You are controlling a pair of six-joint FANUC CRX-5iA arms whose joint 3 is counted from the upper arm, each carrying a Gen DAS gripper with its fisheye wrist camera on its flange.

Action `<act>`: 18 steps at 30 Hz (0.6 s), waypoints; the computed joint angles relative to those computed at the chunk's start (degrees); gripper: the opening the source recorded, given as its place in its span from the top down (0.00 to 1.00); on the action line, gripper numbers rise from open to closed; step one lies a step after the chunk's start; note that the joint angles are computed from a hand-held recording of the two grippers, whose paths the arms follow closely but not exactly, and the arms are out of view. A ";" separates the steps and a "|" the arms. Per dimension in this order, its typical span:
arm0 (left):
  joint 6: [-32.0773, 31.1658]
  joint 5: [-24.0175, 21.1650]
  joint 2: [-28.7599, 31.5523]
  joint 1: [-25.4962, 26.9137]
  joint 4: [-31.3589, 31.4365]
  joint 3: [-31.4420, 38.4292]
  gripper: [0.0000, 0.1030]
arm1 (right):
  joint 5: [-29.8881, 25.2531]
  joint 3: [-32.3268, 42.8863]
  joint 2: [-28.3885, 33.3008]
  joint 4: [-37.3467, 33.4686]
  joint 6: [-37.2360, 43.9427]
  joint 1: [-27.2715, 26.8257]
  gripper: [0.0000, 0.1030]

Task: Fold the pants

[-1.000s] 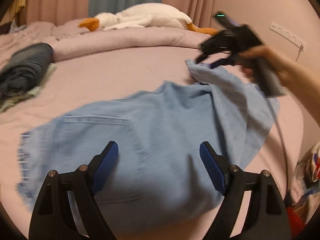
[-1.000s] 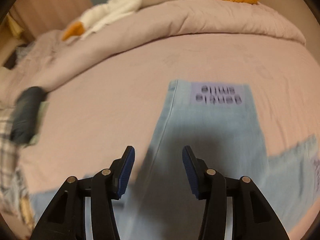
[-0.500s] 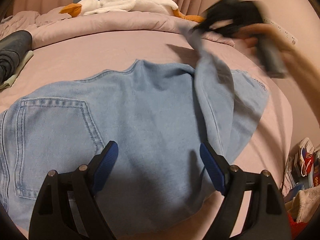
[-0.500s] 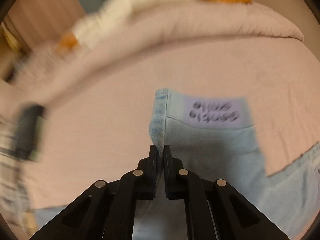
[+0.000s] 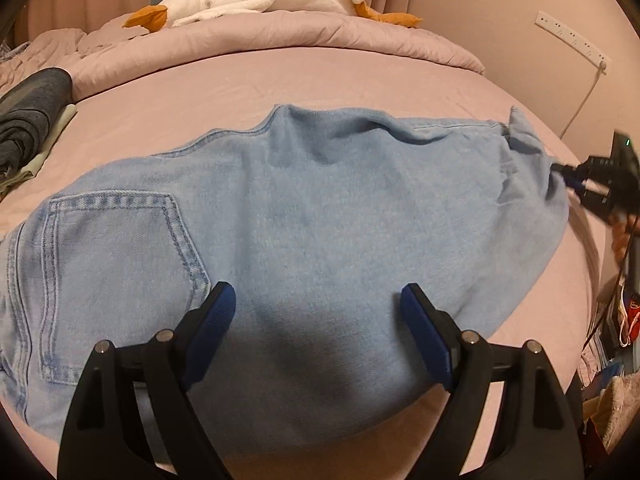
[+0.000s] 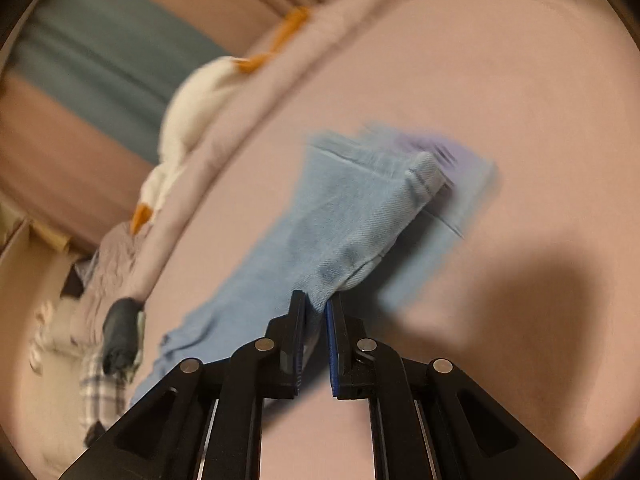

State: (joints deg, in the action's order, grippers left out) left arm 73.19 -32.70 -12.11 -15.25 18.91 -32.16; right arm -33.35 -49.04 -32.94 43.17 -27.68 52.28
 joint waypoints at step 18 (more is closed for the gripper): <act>7.88 -2.53 9.22 0.98 0.76 10.27 0.19 | -2.15 29.94 19.77 -4.93 32.31 -5.25 0.95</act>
State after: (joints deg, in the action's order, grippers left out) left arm 81.07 -35.23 -2.89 -14.27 19.67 -21.90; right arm -35.50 -19.10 -13.17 38.23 4.63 47.03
